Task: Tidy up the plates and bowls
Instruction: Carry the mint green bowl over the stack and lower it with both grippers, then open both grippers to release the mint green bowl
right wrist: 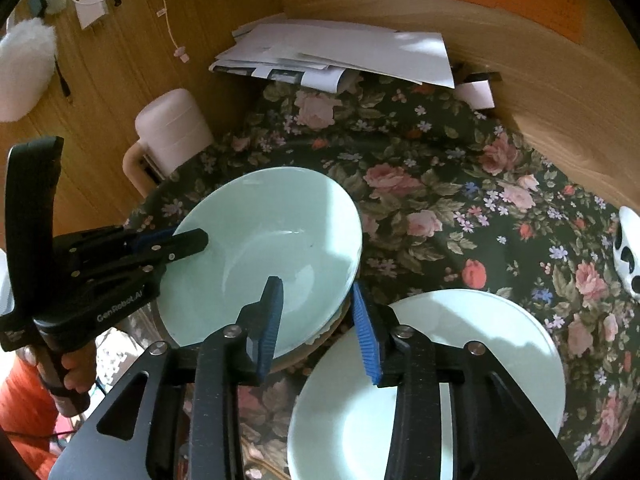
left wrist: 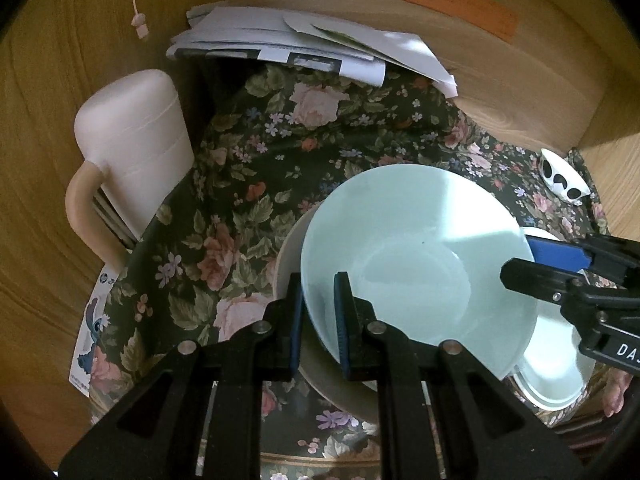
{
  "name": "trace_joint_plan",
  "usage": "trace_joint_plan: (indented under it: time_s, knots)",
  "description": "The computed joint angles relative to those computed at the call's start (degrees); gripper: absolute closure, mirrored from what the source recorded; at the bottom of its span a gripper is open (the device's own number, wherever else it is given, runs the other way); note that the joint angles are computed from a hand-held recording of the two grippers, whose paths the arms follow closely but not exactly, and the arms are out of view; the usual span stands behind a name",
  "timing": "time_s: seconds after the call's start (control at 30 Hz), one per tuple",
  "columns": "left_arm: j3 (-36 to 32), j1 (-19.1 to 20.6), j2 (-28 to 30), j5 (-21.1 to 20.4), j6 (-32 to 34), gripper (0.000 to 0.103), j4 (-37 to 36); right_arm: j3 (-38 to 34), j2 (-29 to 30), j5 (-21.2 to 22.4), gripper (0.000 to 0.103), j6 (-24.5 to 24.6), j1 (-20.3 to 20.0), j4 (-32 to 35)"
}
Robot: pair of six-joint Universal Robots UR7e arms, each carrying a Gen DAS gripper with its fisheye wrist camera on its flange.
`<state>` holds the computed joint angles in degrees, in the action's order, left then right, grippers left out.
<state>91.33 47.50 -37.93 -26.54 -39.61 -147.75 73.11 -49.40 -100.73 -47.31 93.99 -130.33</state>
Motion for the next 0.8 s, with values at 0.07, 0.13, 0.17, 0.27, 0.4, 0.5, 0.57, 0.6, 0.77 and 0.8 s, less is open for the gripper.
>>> trace_joint_plan:
  time_s: [0.07, 0.13, 0.17, 0.27, 0.4, 0.5, 0.57, 0.6, 0.77, 0.8]
  knots:
    - [-0.15, -0.07, 0.18, 0.37, 0.05, 0.089, 0.13, 0.19, 0.00, 0.24, 0.069, -0.12, -0.18, -0.50]
    - [-0.20, -0.09, 0.10, 0.05, 0.00, 0.089, 0.28, 0.30, 0.00, 0.48, 0.069, -0.31, -0.41, -0.60]
    - [-0.21, -0.11, 0.10, 0.07, -0.10, 0.088, 0.33, 0.27, 0.01, 0.61, 0.069, -0.26, -0.53, -0.59]
    - [-1.22, -0.17, 0.27, -0.16, 0.54, 0.079, 2.03, -0.04, -0.04, 1.36, 0.068, 0.10, -0.90, -0.33]
    - [-2.18, -0.31, 0.47, 0.07, 0.63, 0.066, 2.56, -0.19, -0.79, 3.14, 0.061, 0.33, -1.54, -0.82]
    - [-3.39, -0.78, 1.33, 2.64, 0.74, 0.052, 3.66, -0.02, -1.62, 4.68, 0.054, 0.48, -2.04, -2.03]
    - [-3.88, -1.19, 1.86, 3.80, 2.34, 0.041, 2.69, -0.08, -2.09, 5.30, 0.050, 0.25, -2.34, -2.71]
    - [-4.25, -1.42, 2.11, 4.11, 3.22, 0.039, 2.10, -0.03, -2.31, 5.52, 0.047, 0.11, -2.46, -3.32]
    - [-6.65, -2.43, 3.39, 4.07, 6.64, 0.032, -1.77, 1.12, -4.09, 5.90, 0.044, -1.74, -3.32, -9.11]
    - [-7.41, -2.67, 3.91, 3.53, 8.21, 0.031, -3.76, 1.03, -4.39, 5.98, 0.044, -1.95, -3.52, -10.13]
